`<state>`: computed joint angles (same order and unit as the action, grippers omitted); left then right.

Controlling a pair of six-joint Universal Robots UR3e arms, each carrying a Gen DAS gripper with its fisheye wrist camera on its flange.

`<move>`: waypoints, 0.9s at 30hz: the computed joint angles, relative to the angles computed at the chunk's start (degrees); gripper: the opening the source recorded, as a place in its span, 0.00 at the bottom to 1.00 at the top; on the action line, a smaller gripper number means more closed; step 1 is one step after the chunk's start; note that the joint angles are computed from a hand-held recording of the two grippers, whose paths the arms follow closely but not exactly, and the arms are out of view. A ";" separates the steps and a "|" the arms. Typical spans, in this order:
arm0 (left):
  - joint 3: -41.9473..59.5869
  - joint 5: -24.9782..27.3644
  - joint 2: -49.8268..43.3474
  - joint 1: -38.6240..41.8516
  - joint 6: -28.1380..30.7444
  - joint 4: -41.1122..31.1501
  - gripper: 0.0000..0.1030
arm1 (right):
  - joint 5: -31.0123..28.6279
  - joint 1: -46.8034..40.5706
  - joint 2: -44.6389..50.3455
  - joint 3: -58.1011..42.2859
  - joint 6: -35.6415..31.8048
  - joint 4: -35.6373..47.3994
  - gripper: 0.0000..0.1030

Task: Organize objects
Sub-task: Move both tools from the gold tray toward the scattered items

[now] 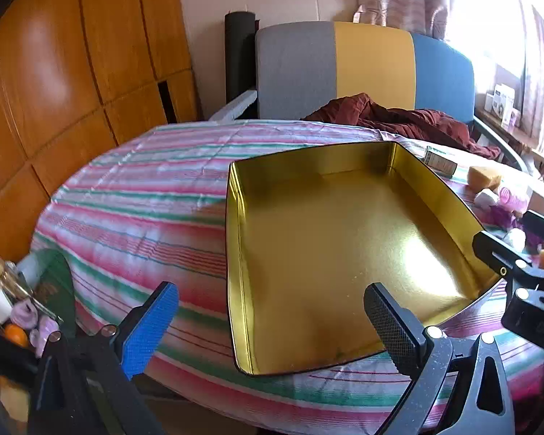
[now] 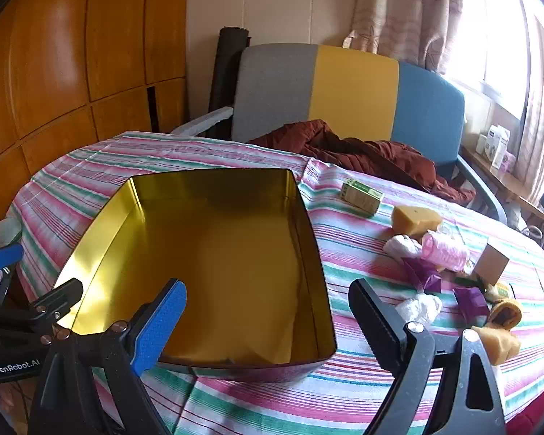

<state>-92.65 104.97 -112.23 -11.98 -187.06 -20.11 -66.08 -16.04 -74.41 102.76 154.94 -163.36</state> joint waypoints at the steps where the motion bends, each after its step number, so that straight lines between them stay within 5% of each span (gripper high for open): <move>1: 0.57 0.65 -0.47 -0.36 0.44 0.02 1.00 | -0.09 -0.23 0.17 -0.15 0.13 0.21 0.90; 27: 4.50 -0.41 -4.07 -1.94 4.25 -1.63 1.00 | 0.01 -7.30 0.60 -2.35 1.38 2.33 0.90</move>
